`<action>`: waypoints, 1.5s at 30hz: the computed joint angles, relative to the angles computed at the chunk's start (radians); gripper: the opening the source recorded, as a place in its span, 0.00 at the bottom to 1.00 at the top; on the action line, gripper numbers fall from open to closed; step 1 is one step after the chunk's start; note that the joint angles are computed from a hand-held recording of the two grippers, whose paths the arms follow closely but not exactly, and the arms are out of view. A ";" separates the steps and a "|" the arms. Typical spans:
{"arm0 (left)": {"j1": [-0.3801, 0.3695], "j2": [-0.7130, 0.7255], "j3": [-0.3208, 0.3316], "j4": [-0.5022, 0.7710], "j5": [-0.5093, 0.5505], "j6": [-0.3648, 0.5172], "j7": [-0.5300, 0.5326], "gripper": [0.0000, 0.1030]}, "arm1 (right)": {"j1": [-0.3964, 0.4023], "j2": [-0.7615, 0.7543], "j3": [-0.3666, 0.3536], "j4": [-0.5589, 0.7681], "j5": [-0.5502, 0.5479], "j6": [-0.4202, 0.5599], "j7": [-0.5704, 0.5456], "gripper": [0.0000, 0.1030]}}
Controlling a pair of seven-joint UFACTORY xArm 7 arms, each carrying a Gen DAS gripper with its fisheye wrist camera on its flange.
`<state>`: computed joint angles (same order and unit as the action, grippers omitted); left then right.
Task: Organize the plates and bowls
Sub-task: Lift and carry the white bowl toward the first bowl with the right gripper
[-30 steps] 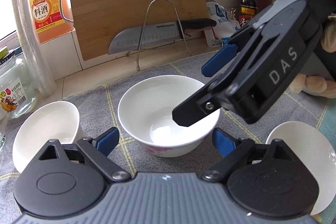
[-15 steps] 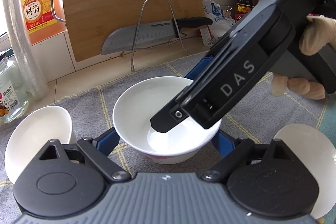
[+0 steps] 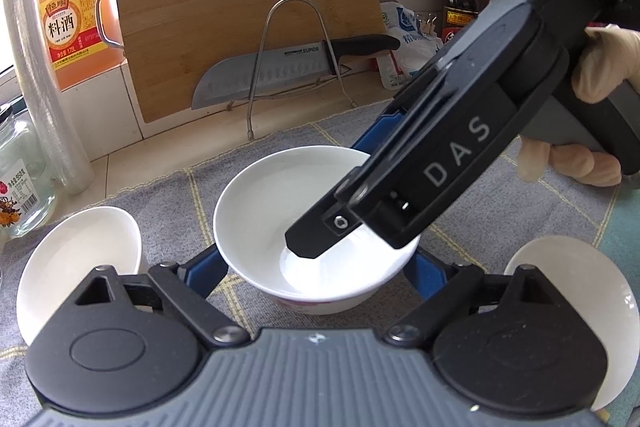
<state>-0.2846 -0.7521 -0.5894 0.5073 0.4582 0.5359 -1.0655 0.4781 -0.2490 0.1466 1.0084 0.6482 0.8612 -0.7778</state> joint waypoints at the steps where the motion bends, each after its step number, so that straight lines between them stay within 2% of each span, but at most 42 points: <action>1: -0.007 -0.004 0.003 0.004 -0.005 0.009 0.003 0.91 | 0.000 -0.008 -0.002 -0.002 0.003 0.005 -0.001 0.79; 9: -0.054 -0.035 -0.012 0.068 -0.044 0.120 0.014 0.91 | 0.006 -0.100 -0.028 -0.032 0.028 0.061 -0.016 0.79; 22: -0.098 -0.041 -0.106 0.187 -0.083 0.258 -0.050 0.91 | 0.010 -0.318 -0.085 -0.139 0.037 0.161 -0.026 0.79; 33: -0.103 0.031 -0.179 0.260 -0.069 0.271 -0.125 0.91 | -0.002 -0.492 -0.128 -0.253 -0.005 0.212 -0.014 0.79; 45: -0.142 0.110 -0.162 0.264 -0.034 0.241 -0.146 0.91 | -0.020 -0.564 -0.153 -0.328 -0.024 0.223 0.007 0.79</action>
<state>-0.4268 -0.6425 -0.7516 0.7717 0.4242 0.7772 -1.2114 0.4585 -0.8131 -0.0065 0.6802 0.6241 1.0839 -0.7704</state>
